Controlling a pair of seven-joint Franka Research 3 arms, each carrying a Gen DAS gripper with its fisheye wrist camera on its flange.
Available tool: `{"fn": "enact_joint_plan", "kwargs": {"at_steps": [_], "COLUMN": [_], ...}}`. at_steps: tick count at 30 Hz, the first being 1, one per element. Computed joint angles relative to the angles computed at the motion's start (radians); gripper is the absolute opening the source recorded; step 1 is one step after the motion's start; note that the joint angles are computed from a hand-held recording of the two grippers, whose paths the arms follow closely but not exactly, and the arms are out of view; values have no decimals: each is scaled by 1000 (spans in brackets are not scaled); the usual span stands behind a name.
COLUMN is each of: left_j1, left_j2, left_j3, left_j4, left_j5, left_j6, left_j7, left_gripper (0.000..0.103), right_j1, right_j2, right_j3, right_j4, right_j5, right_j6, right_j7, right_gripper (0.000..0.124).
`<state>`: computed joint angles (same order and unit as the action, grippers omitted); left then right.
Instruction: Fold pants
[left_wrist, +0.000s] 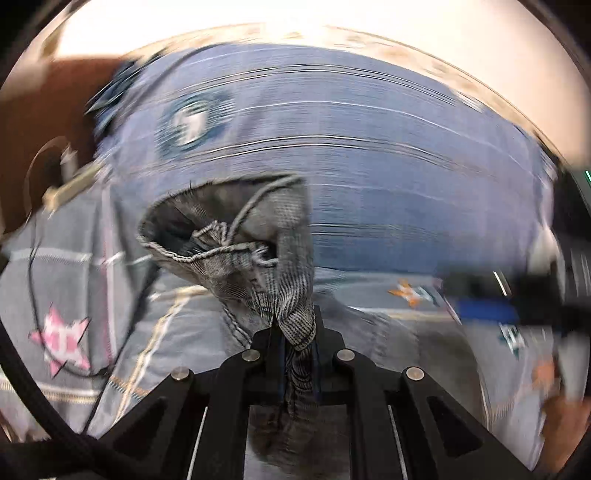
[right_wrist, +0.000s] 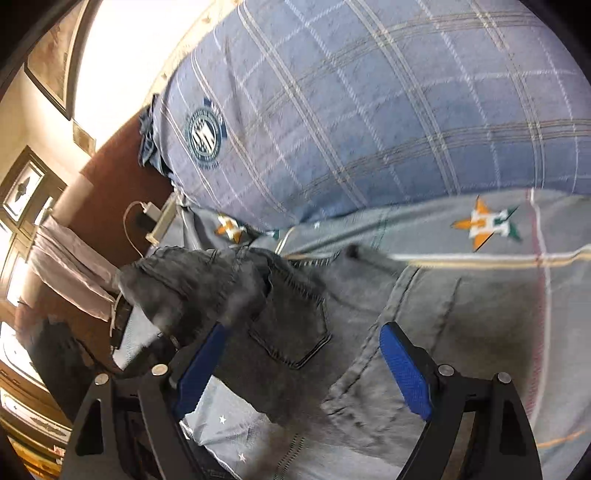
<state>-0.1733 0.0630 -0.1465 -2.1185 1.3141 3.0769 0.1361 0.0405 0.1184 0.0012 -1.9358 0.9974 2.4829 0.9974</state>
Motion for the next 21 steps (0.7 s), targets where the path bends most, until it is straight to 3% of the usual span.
{"fn": "enact_joint_plan", "kwargs": {"at_steps": [5, 9, 13, 15, 17, 19, 20, 21], "left_j1": [-55, -92, -116, -134, -143, -149, -154, -158], "left_j2": [23, 49, 62, 64, 64, 73, 82, 84], "left_j3": [-36, -52, -55, -55, -63, -72, -74, -74], "left_j4": [18, 26, 20, 23, 19, 18, 20, 21], "left_j5": [120, 170, 169, 244, 276, 267, 273, 287], "left_j6": [-3, -11, -9, -30, -46, -70, -79, -86], "left_j7": [13, 73, 126, 82, 76, 103, 104, 103], "left_gripper": [10, 9, 9, 9, 9, 9, 9, 9], "right_j1": [-53, -77, -113, -121, -109, -80, -79, -92], "right_j2": [62, 104, 58, 42, 41, 47, 53, 56], "right_j3": [-10, -6, -13, -25, -33, -41, -41, -36], "right_j4": [122, 168, 92, 50, 19, -9, -19, -39], "right_j5": [44, 24, 118, 149, 107, -24, -38, 11], "right_j6": [-199, -277, -265, -258, -215, -127, -111, -108], "right_j7": [-56, -67, -111, -110, -77, 32, 46, 13], "right_gripper": [88, 88, 88, 88, 88, 87, 83, 58]}}
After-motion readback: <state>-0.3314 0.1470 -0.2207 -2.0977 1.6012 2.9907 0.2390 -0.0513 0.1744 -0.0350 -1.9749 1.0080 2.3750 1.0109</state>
